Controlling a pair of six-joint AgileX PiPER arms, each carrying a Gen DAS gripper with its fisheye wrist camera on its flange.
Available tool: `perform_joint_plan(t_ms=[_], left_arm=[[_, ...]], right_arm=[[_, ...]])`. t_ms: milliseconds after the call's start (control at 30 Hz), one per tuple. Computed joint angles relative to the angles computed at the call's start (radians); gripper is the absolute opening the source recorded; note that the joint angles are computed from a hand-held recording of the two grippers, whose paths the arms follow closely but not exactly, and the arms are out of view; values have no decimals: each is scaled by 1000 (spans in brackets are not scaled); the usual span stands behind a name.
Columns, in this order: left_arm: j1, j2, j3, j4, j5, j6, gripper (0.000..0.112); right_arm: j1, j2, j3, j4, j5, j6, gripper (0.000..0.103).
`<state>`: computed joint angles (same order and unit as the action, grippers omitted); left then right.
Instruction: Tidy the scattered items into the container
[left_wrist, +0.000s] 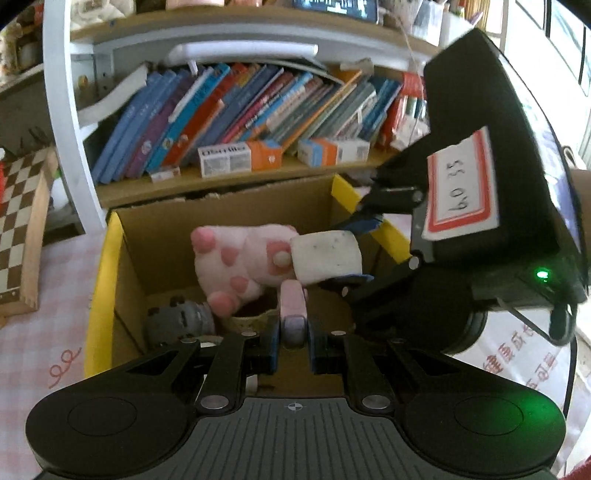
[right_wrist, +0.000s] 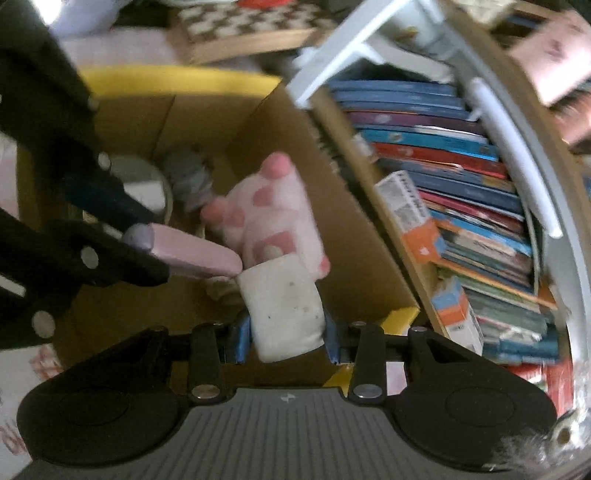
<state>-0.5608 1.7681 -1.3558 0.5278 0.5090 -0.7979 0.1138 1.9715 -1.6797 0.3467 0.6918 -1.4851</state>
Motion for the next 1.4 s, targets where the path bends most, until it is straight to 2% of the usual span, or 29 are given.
perform_joint_plan(t_ms=[167, 400, 633, 700, 733, 767, 833, 900, 1000, 1067, 1100, 1400], left_arm=[[28, 36, -40, -121, 20, 102, 14], [62, 88, -101, -255, 41, 221, 14], [65, 107, -103, -278, 30, 238, 15], [65, 115, -113, -283, 44, 232, 18], [64, 118, -117, -277, 48, 227, 21], [57, 116, -116, -253, 52, 209, 23], [41, 106, -113, -192, 61, 166, 27], [28, 91, -104, -144, 65, 126, 33], [9, 61, -82, -63, 68, 43, 51], [-7, 40, -68, -2, 78, -17, 67], [-18, 34, -68, 31, 93, -46, 71], [-117, -78, 45, 353, 175, -340, 85]], right_arm=[[-4, 84, -126, -33, 110, -15, 36], [-8, 191, -292, -52, 251, 58, 36], [6, 224, -347, -69, 305, 53, 37], [3, 221, -347, -60, 322, 41, 41], [1, 210, -328, -50, 314, 20, 51], [-3, 204, -318, -32, 314, -9, 63], [-8, 187, -292, -11, 302, -40, 72], [-8, 172, -266, -10, 278, -36, 72], [-18, 148, -234, 9, 255, -43, 76], [-31, 124, -203, 46, 232, -66, 79], [-41, 108, -182, 70, 222, -78, 79], [-162, -27, -32, 312, 153, -153, 87]])
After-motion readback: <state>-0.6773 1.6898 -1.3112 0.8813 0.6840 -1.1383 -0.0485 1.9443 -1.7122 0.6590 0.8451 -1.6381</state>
